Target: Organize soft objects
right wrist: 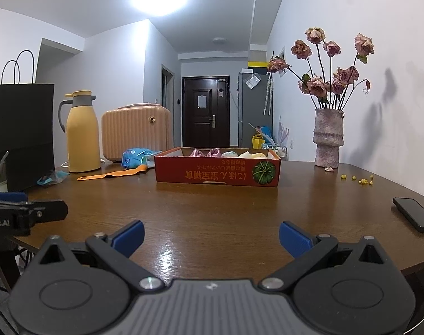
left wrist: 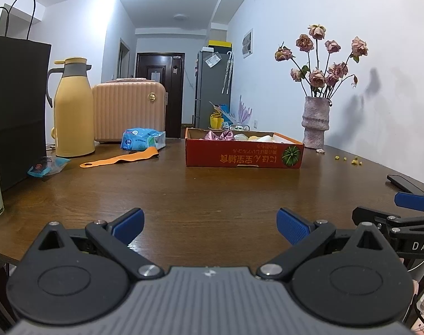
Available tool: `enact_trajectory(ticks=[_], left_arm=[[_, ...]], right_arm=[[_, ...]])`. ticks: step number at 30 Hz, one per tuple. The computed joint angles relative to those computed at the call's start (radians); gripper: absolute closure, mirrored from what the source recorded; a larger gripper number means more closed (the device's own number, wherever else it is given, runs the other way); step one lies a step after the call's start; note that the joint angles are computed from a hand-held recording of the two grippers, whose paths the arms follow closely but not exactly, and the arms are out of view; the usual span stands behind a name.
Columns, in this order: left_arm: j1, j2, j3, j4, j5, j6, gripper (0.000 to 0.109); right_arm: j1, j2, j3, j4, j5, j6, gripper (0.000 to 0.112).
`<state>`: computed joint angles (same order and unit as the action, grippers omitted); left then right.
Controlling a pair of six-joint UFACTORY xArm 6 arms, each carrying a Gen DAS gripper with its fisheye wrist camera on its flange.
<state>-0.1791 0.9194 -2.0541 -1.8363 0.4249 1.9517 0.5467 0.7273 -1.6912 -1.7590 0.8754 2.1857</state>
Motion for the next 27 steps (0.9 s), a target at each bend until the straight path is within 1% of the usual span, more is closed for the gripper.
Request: enact_trajectory(ticks=[27], left_arm=[[0.000, -0.002, 0.006, -0.001, 0.001, 0.004, 0.006]], right_arm=[[-0.001, 0.001, 0.002, 0.005, 0.003, 0.012, 0.009]])
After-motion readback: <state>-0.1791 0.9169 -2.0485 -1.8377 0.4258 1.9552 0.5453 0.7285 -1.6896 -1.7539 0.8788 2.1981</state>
